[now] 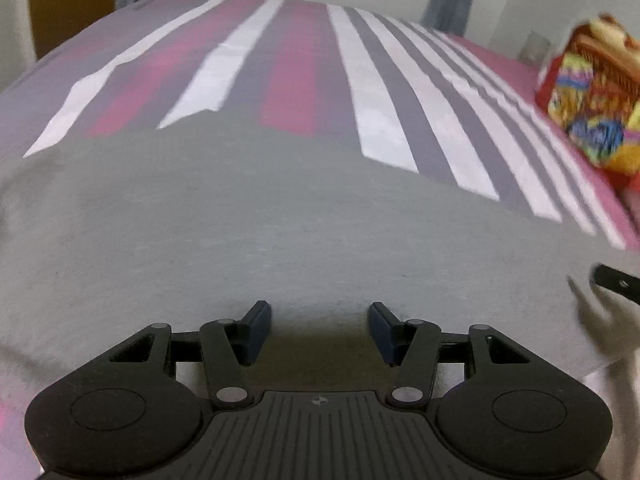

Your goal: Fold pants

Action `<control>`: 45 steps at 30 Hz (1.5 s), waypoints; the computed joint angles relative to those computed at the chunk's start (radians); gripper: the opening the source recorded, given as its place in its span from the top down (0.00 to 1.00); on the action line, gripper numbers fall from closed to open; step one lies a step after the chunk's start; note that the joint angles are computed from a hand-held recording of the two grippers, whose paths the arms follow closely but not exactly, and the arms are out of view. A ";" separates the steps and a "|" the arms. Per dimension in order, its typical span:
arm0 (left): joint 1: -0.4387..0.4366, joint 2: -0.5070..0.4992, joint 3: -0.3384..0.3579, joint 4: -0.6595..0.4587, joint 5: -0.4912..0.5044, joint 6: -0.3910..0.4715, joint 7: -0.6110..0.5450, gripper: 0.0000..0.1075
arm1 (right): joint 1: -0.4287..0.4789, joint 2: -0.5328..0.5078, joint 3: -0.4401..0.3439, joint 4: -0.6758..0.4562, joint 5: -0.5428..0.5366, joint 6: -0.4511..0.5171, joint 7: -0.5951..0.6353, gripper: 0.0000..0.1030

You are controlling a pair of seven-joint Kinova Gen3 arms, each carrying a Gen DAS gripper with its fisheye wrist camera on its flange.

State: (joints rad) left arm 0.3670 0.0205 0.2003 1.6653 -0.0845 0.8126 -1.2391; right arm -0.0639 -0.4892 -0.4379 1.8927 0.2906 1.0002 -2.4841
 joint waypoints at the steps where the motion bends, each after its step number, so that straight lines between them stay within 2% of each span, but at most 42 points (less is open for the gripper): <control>1: 0.004 0.006 0.015 0.002 -0.034 0.004 0.011 0.49 | 0.001 0.029 -0.022 -0.007 0.009 0.000 0.005 0.60; 3: 0.020 -0.020 0.012 0.048 -0.054 -0.022 -0.008 0.49 | 0.005 0.078 -0.045 -0.007 0.034 0.028 0.017 0.60; 7: -0.001 -0.090 -0.008 0.132 0.013 -0.067 -0.078 0.48 | -0.041 0.034 0.031 0.052 0.022 0.001 -0.003 0.67; 11: -0.016 -0.056 0.024 0.058 -0.016 -0.004 -0.030 0.47 | -0.029 0.065 -0.028 -0.021 0.049 0.076 -0.025 0.62; 13: -0.001 -0.040 0.020 0.028 -0.018 0.000 -0.011 0.47 | -0.042 0.064 -0.042 -0.021 0.076 0.046 -0.069 0.60; 15: 0.014 -0.011 0.043 -0.005 -0.084 0.002 0.036 0.47 | -0.039 0.087 -0.090 -0.041 0.101 0.047 -0.082 0.61; 18: 0.042 0.042 0.033 -0.051 -0.122 0.037 0.092 0.34 | -0.060 0.157 -0.143 -0.060 0.164 0.049 -0.112 0.61; 20: 0.060 0.047 0.021 -0.032 -0.148 0.022 0.134 0.25 | -0.076 0.215 -0.174 -0.077 0.194 0.072 -0.138 0.60; 24: 0.074 0.022 0.016 0.028 -0.184 -0.028 0.124 0.21 | -0.113 0.258 -0.219 -0.046 0.277 0.101 -0.229 0.58; 35: -0.017 -0.075 -0.025 0.127 -0.087 -0.058 -0.025 0.20 | -0.271 0.206 -0.108 -0.050 0.247 0.213 -0.201 0.54; 38: -0.054 -0.100 -0.013 0.153 -0.097 -0.058 -0.013 0.20 | -0.293 0.186 -0.086 -0.042 0.239 0.237 -0.230 0.53; 40: -0.072 -0.114 0.002 0.168 -0.121 -0.054 0.030 0.19 | -0.301 0.184 -0.090 -0.038 0.243 0.249 -0.245 0.52; 45: -0.090 -0.132 0.009 0.176 -0.119 -0.037 0.042 0.19 | -0.325 0.204 -0.098 -0.060 0.257 0.295 -0.260 0.51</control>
State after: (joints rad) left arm 0.2770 -0.1112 0.2094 1.8410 -0.2036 0.7754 -1.1975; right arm -0.3888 -0.2852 -0.5358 1.8330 0.5479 1.2952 -2.7444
